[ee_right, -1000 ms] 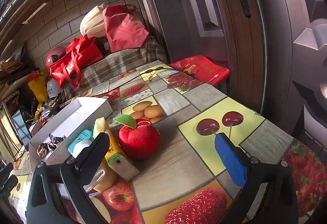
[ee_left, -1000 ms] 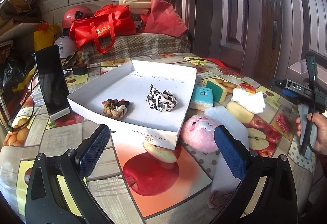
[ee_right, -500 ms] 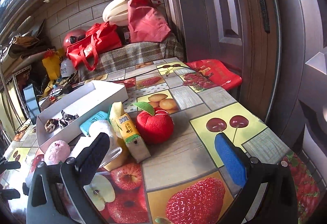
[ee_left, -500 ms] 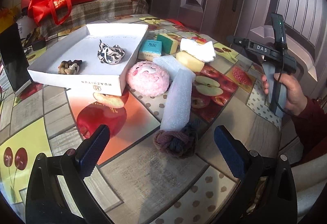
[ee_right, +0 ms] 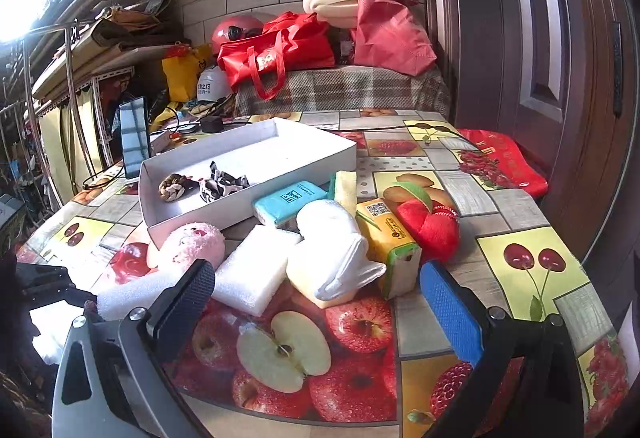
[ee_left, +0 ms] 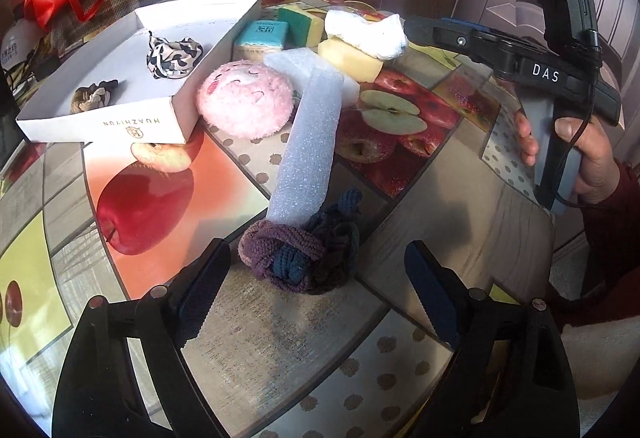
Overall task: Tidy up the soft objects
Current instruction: 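Grasp the knitted scrunchie with left gripper while right grasps the white foam stick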
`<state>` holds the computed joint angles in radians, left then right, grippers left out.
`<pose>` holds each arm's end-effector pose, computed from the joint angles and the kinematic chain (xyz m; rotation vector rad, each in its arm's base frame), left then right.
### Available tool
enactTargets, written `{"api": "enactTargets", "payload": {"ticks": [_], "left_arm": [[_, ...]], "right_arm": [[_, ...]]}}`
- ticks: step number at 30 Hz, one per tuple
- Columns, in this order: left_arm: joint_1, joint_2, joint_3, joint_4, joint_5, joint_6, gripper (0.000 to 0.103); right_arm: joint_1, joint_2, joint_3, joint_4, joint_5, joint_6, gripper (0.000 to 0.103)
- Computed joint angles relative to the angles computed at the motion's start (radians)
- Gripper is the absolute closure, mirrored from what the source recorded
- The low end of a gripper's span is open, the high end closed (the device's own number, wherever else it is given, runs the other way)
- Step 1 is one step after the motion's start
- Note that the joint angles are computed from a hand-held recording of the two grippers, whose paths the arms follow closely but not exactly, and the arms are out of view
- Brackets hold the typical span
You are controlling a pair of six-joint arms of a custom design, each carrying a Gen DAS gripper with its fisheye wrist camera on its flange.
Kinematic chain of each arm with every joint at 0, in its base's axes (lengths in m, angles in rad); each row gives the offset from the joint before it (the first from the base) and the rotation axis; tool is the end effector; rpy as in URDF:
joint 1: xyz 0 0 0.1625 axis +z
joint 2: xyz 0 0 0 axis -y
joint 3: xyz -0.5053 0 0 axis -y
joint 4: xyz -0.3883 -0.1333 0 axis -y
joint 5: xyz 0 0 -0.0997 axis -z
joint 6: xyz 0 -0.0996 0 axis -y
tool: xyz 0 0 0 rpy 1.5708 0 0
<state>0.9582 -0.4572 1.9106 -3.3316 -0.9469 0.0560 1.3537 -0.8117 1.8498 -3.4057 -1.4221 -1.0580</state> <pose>-0.1989 -0.6160 -0.0469 0.7188 2.4589 -0.6078 -0.0030 -0.7009 0.1970 1.1374 -2.3439 0.9962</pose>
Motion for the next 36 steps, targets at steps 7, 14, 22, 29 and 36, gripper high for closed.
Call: {"api": "enactTargets", "payload": {"ticks": [7,14,22,29,36], "left_arm": [[0.000,-0.002,-0.004,0.009,0.031,0.023,0.066],[-0.008,-0.035,0.101,-0.085,0.154,0.016,0.069],[-0.005,-0.037,0.116,-0.139,0.162,0.015,0.070],[-0.005,-0.042,0.134,-0.209,0.146,0.022,0.069],[-0.001,-0.047,0.135,-0.208,0.126,0.016,0.069]], "right_arm": [[0.019,-0.013,0.012,0.178,-0.001,-0.007,0.000],[0.042,-0.006,-0.023,0.463,-0.085,0.131,0.001],[0.100,0.017,-0.033,0.489,-0.144,0.305,0.001],[0.142,0.085,-0.053,0.375,-0.298,0.345,0.015],[0.098,0.047,-0.047,0.437,-0.229,0.301,0.064]]}}
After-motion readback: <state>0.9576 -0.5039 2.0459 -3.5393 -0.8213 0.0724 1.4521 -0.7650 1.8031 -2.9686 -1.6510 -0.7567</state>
